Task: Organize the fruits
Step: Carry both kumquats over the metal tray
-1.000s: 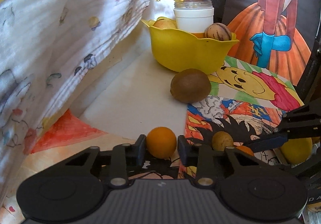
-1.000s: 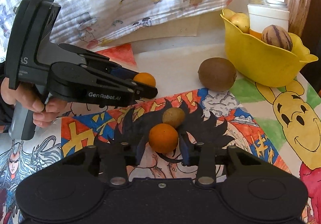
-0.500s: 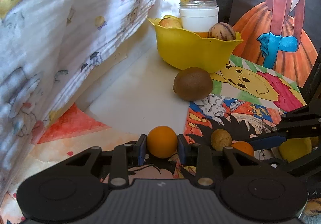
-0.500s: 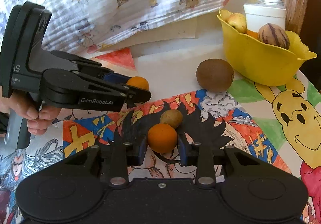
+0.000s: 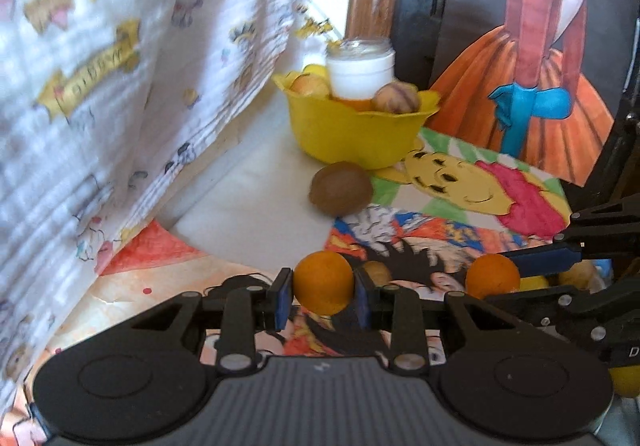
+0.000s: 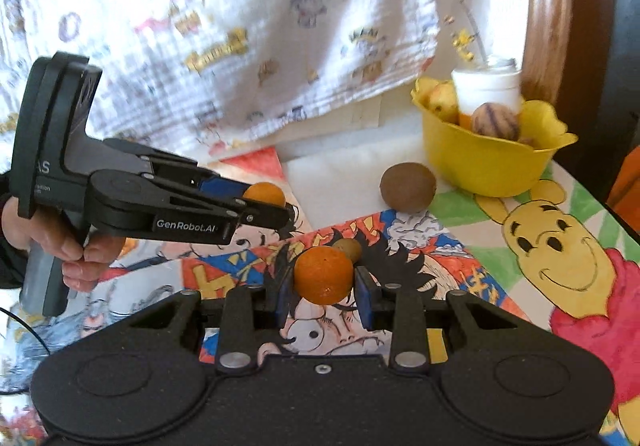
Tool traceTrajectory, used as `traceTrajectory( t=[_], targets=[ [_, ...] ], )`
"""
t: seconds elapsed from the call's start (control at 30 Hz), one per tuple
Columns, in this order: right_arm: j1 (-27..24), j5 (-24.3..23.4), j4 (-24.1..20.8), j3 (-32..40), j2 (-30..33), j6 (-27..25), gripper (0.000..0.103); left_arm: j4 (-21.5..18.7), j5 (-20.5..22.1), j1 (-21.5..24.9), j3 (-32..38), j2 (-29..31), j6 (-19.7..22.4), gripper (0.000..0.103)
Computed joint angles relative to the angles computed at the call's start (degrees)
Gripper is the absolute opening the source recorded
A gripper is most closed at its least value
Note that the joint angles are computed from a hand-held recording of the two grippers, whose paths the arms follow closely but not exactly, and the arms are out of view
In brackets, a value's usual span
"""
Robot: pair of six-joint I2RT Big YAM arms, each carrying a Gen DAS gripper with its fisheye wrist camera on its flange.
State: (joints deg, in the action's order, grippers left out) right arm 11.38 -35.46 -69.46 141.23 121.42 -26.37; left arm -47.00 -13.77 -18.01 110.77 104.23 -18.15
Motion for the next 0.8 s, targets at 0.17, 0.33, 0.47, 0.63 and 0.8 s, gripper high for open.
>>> traceTrajectory(
  t=[0.17, 0.33, 0.47, 0.63, 0.8],
  targets=[
    [-2.18, -2.65, 8.45, -14.18, -9.11, 3.64, 0.035, -0.03, -1.13, -2.49, -0.90, -2.10, -1.43, 0.035],
    [-4.90, -4.07, 14.13, -24.98, -16.60, 6.54, 0.035, -0.07, -2.02, -5.37, -2.03, -3.98, -3.29, 0.035],
    [-7.43, -4.04, 16.49, -31.15, -21.13, 7.21, 0.035, 0.23, -2.16, -7.88, -3.00, -4.91, -4.35, 0.035],
    [-10.48, -4.63, 19.75, -38.47, -26.06, 8.20, 0.035, 0.63, -1.69, -10.77, -4.20, -5.28, -5.76, 0.035],
    [-12.87, -5.32, 22.40, -45.13, -30.16, 9.12, 0.035, 1.04, -1.29, -13.13, -5.81, -5.79, -7.00, 0.035]
  ],
)
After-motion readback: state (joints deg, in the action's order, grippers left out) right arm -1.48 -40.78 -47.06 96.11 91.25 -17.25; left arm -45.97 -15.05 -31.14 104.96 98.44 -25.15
